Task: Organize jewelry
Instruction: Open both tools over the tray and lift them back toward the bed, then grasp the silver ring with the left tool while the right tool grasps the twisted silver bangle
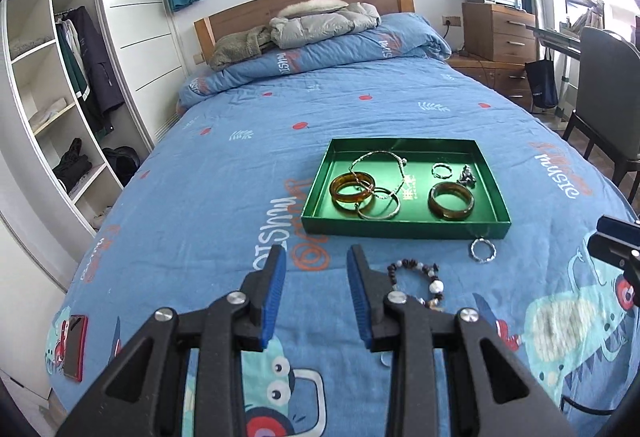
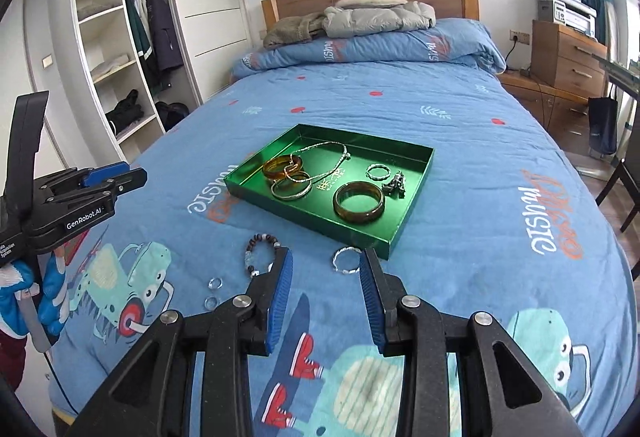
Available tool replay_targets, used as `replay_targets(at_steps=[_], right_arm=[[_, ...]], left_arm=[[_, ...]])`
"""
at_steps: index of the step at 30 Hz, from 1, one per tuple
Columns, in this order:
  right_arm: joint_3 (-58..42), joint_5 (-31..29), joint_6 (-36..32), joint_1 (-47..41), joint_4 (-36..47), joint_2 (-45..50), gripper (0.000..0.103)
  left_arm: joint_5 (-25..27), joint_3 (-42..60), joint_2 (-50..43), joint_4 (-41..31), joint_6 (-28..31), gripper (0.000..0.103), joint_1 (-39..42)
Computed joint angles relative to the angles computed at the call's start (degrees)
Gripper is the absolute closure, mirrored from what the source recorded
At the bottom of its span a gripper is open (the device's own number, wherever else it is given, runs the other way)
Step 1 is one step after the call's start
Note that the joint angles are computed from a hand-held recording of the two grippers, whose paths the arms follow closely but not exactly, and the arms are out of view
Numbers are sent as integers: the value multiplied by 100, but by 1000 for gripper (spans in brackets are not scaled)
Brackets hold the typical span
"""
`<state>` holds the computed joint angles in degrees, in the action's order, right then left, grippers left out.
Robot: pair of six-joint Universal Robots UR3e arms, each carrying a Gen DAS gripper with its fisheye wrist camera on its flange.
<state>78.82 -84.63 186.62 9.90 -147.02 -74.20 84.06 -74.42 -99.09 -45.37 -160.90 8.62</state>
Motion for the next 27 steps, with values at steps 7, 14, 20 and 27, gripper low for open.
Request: replay_targets(at_steps=[7,14,20,27], right_arm=[[1310,-393,124,282,-178,-1327,63],[2073,-772,319,659,-226,-2231,62],[2467,-1101,528,966,-192,-2822,61],[2741,-1475,714,1287,-85,-3316,60]], left_arm=[[-388,-1393,1575,144,255,73,377],[-953,-2069,2775,-165,532,73,923],[-1695,-2417,3736,-808,843,73,1689],[-2928,-2672,4939,-2101,1634,73,3094]])
